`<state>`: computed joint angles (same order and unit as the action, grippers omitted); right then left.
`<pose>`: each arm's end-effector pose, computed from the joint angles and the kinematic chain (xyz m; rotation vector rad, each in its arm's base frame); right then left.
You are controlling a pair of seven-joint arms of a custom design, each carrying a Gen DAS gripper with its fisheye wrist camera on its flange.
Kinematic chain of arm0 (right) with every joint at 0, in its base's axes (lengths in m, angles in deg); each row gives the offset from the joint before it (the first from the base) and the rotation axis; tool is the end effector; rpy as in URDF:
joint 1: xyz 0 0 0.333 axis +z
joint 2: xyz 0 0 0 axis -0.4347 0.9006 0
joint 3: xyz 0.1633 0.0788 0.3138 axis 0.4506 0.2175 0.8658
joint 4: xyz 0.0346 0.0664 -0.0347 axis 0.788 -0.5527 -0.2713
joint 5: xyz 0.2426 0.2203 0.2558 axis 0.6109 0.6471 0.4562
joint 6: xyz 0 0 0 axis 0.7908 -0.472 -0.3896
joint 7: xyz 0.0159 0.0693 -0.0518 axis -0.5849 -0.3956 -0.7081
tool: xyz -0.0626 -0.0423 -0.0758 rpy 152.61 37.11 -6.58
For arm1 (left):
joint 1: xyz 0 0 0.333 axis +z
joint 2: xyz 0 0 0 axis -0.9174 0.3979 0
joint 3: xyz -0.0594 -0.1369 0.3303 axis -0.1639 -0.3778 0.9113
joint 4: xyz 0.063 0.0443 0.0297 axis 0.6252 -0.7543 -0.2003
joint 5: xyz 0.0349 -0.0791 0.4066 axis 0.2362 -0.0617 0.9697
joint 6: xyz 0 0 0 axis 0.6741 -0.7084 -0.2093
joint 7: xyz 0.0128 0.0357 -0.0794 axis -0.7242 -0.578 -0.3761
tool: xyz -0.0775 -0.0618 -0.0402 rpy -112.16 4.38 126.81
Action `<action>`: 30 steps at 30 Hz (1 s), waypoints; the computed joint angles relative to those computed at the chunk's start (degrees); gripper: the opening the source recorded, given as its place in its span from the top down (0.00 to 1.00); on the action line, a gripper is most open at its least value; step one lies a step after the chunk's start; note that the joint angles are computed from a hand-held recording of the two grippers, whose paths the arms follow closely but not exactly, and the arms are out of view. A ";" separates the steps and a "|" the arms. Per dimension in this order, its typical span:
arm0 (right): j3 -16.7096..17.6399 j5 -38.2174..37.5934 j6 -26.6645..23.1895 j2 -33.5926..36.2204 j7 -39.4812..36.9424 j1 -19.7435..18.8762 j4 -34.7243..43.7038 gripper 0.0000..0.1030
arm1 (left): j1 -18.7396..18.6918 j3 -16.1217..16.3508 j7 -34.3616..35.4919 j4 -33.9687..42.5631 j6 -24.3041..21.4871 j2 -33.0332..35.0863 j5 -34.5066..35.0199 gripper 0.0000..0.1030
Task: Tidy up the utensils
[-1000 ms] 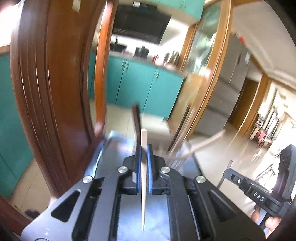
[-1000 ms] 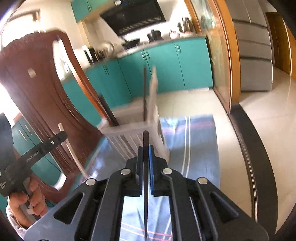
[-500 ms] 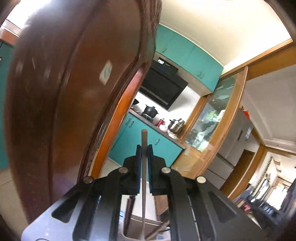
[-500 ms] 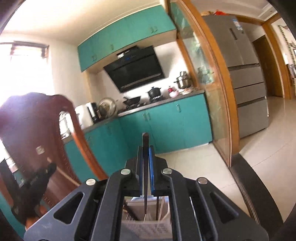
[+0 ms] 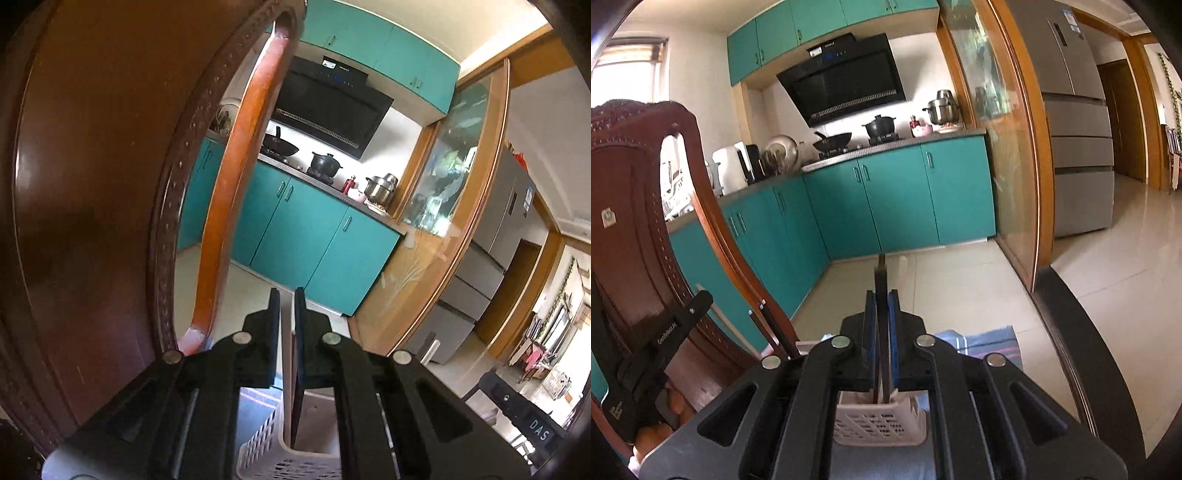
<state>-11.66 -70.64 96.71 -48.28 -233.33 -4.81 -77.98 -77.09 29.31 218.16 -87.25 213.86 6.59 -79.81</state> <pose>0.3886 0.3303 0.7014 -0.9302 1.9093 -1.0844 0.5151 -0.0622 0.7052 -1.4461 1.7546 -1.7099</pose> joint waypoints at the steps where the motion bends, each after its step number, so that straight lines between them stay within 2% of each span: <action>1: 0.24 -0.22 -0.14 -0.51 0.47 0.12 -0.48 0.79 | 0.03 -0.10 0.32 -0.40 -0.09 -0.36 0.47 0.85; 3: 1.23 -1.31 -0.96 -1.51 1.96 0.15 -1.12 0.58 | -0.07 -0.06 0.79 -1.27 -0.17 -1.22 0.98 0.68; 7: 5.29 -3.28 -6.42 -4.18 4.88 0.87 -2.85 0.40 | -0.21 0.33 0.76 -3.93 -0.58 -3.90 4.90 0.64; 9: 7.95 -3.42 -11.11 -4.81 4.87 1.63 -3.44 0.33 | -0.74 1.46 1.88 -5.83 -2.03 -6.20 6.12 0.53; 10: 9.28 -3.07 -14.00 -4.66 4.34 2.13 -3.45 0.31 | -1.06 2.29 2.98 -7.01 -2.55 -7.55 6.23 0.49; 12: 10.86 -2.01 -18.35 -4.00 3.52 3.58 -3.41 0.25 | -1.53 3.52 5.80 -10.66 -2.79 -11.55 6.85 0.30; 17: 12.59 1.32 -25.78 -1.95 4.68 8.20 -3.43 0.18 | -2.92 6.29 10.13 -19.31 -1.70 -21.88 9.08 0.16; 21: 12.88 3.37 -32.57 2.10 1.27 11.29 -0.27 0.12 | -3.21 7.37 9.79 -25.14 -0.12 -29.77 13.43 0.07; 25: 11.55 3.84 -33.47 3.62 1.34 14.74 0.40 0.11 | -2.96 8.54 5.85 -27.35 -2.83 -33.23 20.23 0.05; 30: 10.60 2.28 -36.79 6.01 2.18 18.62 2.13 0.03 | -3.30 9.38 2.19 -29.16 -1.15 -35.08 25.96 0.03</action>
<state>-1.05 -68.36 59.92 -42.27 -231.15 13.81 -75.85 -80.39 38.69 220.35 -116.41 212.70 -28.49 -53.85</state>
